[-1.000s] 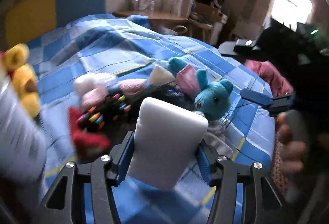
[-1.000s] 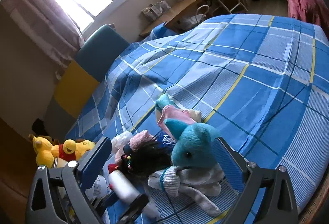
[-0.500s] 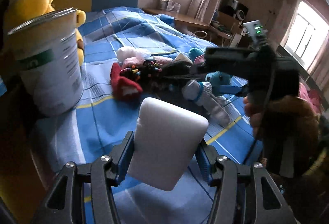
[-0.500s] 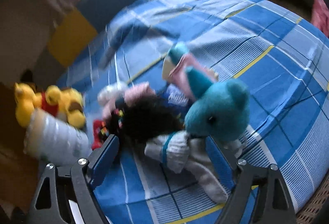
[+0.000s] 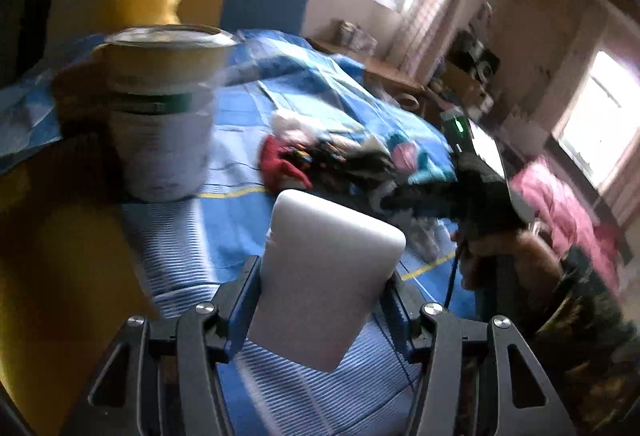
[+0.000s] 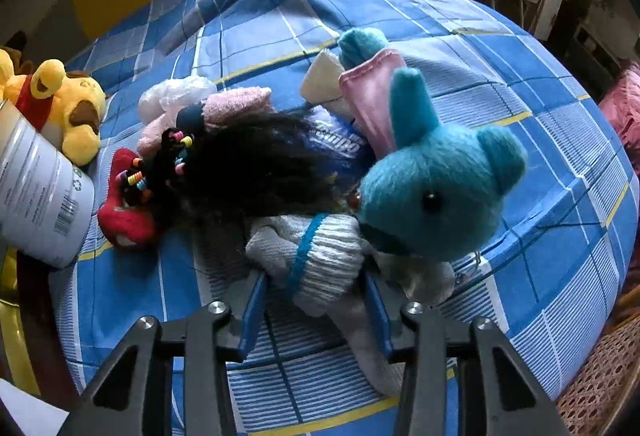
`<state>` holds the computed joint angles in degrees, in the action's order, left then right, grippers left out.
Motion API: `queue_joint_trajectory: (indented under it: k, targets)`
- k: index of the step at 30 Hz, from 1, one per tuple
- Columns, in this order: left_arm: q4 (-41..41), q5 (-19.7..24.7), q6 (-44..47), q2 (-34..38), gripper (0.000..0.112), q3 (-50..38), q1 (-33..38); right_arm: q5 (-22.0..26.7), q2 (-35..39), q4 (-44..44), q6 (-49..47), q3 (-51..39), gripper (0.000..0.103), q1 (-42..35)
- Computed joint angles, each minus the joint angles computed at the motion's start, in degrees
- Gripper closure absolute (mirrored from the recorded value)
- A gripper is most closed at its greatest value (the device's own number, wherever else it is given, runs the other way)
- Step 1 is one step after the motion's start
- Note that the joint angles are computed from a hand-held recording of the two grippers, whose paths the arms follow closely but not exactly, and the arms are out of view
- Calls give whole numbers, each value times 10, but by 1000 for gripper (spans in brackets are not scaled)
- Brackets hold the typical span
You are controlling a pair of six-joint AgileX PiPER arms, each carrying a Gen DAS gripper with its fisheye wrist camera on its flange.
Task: Organize soft objects
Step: 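Place sponge on gold tray with left gripper while right gripper grasps white-grey glove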
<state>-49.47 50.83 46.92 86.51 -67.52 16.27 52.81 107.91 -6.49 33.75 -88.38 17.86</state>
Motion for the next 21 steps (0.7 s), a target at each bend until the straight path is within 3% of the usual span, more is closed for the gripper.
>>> queue_joint_trajectory:
  k: [5, 8, 10, 14, 21]
  targets:
    - [-25, 52, -34, 35, 55, -49, 104, 10, 11, 14, -1, -19, 58, -5]
    - [22, 40, -114, 76, 55, -109, 137, 22, 17, 6, 1, -32, 58, 0]
    - [21, 63, -142, 116, 55, -158, 164, 26, 25, 3, 2, -43, 58, 2]
    - [86, 49, -224, 191, 55, -250, 169, 32, 28, -10, 6, -47, 58, 9]
    - [153, 80, -332, 327, 54, -417, 145, 38, 35, -22, 11, -55, 57, 16]
